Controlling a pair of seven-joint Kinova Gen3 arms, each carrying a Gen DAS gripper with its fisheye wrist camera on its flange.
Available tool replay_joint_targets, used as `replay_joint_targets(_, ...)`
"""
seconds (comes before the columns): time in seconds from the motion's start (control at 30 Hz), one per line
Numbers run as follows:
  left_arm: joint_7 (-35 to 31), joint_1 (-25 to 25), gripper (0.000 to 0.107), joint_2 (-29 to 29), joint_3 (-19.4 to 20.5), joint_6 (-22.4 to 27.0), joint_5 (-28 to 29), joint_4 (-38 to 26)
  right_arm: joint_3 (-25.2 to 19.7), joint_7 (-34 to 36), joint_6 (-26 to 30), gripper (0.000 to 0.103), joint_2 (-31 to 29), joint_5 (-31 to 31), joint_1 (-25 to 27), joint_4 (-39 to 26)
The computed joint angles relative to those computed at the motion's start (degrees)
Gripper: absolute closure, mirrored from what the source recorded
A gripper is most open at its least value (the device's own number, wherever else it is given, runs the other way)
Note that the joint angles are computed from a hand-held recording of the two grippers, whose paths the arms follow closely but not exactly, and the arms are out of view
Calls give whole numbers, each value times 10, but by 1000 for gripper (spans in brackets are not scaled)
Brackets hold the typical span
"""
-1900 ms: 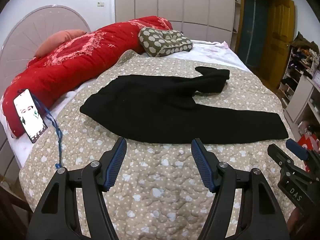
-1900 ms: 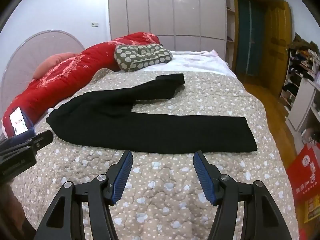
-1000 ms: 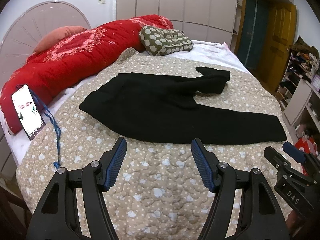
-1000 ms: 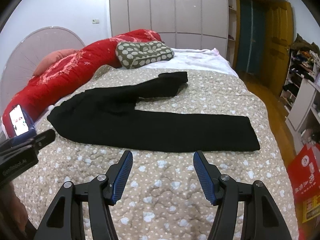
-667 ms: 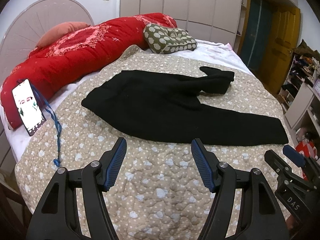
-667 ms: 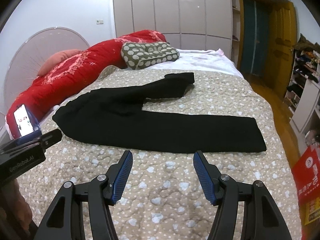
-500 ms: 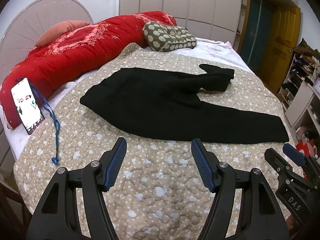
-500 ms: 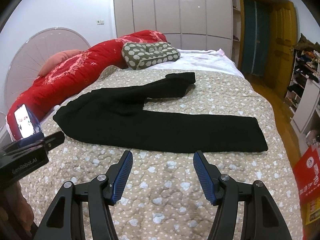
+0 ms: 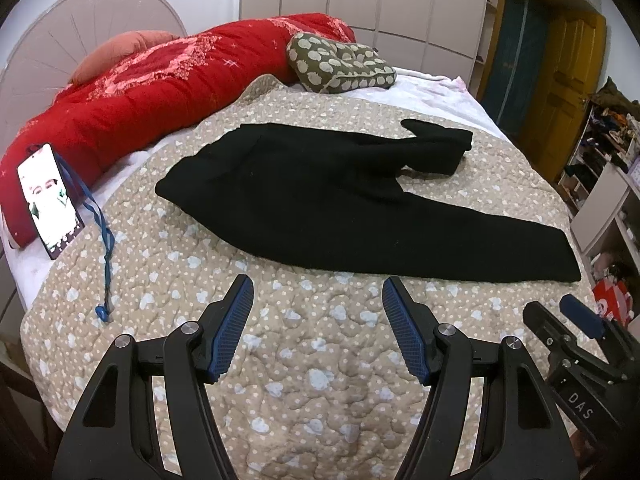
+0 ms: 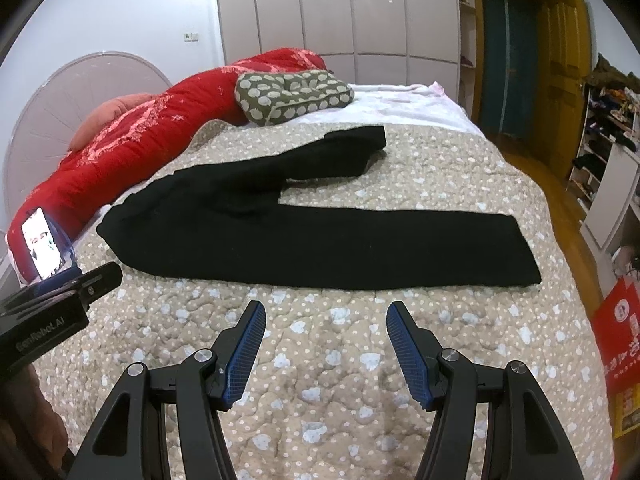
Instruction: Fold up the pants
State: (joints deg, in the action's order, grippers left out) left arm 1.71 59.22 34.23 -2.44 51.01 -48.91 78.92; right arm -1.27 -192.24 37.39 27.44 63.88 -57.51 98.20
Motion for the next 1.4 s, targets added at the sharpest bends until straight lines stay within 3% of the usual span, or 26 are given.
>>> replay_joint_targets(1.07,6,-11,40,5,-3,-16,16,8,28,46,-24,42,24,-64,-5,-21)
replay_joint_targets(1.4,1,-40,40,-5,-4,-49,40,34,34,75,-37,42,35,-94,3,-27)
